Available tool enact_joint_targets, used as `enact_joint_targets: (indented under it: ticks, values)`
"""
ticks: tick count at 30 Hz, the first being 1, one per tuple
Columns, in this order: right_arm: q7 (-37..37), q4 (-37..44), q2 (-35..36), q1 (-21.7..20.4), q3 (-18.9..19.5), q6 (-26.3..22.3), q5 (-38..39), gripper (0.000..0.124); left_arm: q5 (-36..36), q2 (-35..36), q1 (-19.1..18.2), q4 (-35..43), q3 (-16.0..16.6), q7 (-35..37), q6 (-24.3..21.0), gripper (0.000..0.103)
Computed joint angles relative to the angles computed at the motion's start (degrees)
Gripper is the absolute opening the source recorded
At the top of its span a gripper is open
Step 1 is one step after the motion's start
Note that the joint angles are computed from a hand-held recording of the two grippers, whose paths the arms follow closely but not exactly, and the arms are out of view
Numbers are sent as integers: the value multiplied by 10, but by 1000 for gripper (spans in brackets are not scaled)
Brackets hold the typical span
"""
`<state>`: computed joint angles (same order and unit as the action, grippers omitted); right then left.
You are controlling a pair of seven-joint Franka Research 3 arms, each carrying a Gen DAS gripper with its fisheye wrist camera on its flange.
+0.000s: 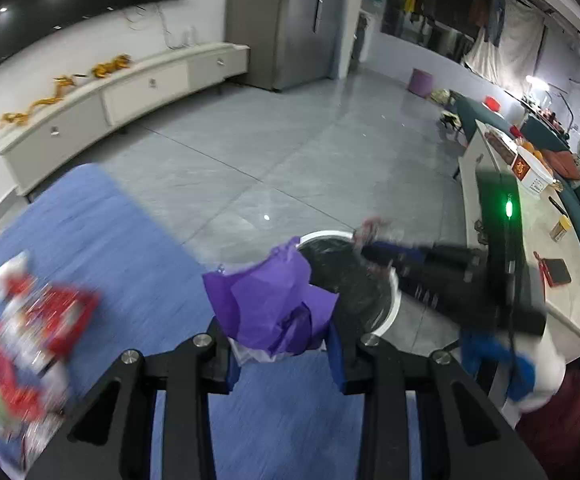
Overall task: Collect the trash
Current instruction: 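Carry both items over the bin and open both tools to drop them, then move both tools back over the rug toward the trash pile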
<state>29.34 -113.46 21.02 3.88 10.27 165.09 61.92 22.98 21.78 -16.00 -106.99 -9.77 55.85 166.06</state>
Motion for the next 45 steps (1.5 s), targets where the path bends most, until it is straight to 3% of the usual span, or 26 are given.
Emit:
enact_joint_targets:
  ticks: [2,7,9,10,11,12,14,17,23,28,33,36,39,43,45]
  values:
    - [29,18,24,1,-15,-10,-28,11,-41,67,21,87,-33,51,-37,33]
    - [116,68,83,-8,-37,-41,-106,11,-102,212,9,300,-53,111,-146,35]
    - [138,84,101,-20,-33,-53,-121,11,-120,251,-2,357,-52,123,-172,42]
    - [149,90,106,-23,-32,-56,-130,11,-126,273,-11,393,-47,123,-188,52]
    - [159,93,112,-25,-32,-57,-137,13,-132,289,-17,418,-44,121,-199,61]
    - [172,96,118,-26,-34,-58,-148,19,-141,303,-19,438,-45,123,-205,63]
    - [174,97,122,-40,-26,-57,-153,28,-163,329,-19,476,-55,136,-215,66]
    - [179,91,120,-50,-21,-55,-160,31,-184,347,-21,501,-56,147,-220,66]
    - [189,72,104,-59,-14,-43,-158,37,-169,271,-24,375,-25,109,-151,66]
    - [172,46,75,-66,5,-22,-129,37,-116,168,-36,207,18,14,-24,66]
    - [125,7,22,-55,23,-1,-83,37,-72,81,-22,92,19,-19,2,66]
    - [102,-3,0,-34,25,8,-65,37,-39,27,-25,19,36,-56,32,66]
    - [73,-12,-22,-14,28,13,-40,37,24,-39,-45,-67,80,-122,71,66]
    - [38,-24,-51,17,29,15,-6,37,217,-124,-115,-158,194,-321,98,66]
    - [25,-29,-61,33,25,15,5,37,315,-158,-126,-186,221,-417,92,66]
